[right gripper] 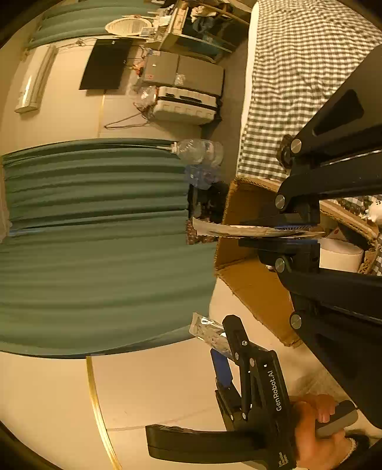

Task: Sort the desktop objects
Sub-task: 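Carry the foil pack and paper sachet over the cardboard box with both grippers, then open both grippers to drop the foil pack and sachet into the box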

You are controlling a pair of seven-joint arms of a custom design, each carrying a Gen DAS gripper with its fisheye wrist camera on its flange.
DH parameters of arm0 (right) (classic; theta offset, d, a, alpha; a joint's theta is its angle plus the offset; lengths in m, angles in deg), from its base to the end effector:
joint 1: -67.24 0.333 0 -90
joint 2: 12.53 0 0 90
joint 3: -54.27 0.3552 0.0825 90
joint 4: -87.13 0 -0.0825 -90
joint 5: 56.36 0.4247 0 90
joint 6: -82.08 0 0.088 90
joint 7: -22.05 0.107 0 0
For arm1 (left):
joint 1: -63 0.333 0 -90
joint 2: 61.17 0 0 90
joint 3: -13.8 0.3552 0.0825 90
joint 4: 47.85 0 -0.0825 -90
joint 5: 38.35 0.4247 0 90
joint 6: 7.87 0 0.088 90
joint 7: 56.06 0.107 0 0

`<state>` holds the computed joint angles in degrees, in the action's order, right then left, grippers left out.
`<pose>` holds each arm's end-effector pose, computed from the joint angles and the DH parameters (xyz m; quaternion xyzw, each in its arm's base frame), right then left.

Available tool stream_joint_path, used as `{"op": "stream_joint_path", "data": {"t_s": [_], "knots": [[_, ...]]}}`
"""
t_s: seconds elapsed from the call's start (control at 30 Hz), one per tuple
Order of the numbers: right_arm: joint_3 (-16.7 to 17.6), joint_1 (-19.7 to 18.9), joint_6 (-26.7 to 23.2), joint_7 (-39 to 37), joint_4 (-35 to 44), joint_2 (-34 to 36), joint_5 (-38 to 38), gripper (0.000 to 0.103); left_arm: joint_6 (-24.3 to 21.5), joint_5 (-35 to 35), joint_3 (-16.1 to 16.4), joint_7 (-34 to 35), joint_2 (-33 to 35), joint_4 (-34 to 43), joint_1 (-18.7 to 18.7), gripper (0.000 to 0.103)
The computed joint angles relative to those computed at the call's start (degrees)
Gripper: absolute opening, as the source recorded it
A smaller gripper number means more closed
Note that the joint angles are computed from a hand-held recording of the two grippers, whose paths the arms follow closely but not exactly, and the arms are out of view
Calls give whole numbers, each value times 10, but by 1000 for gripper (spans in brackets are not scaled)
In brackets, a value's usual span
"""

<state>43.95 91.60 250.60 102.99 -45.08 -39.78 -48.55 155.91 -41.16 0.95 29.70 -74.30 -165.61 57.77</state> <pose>0.4726 0.0891 0.6821 -0.6728 0.5198 -0.2872 0.4412 0.5386 -0.1884 0.6874 -0.5428 0.6811 -0.4048 0.2785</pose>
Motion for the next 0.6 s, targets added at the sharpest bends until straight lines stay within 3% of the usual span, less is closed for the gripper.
{"op": "stream_joint_path", "data": {"t_s": [0.37,0.6], "knots": [[-43,46,-22,-95,41,74,96,4,-57,26,4,-19,54,40,-3,71],[-35,38,-43,-177,63,114,181,4,-75,63,8,-53,77,56,-5,72]]}}
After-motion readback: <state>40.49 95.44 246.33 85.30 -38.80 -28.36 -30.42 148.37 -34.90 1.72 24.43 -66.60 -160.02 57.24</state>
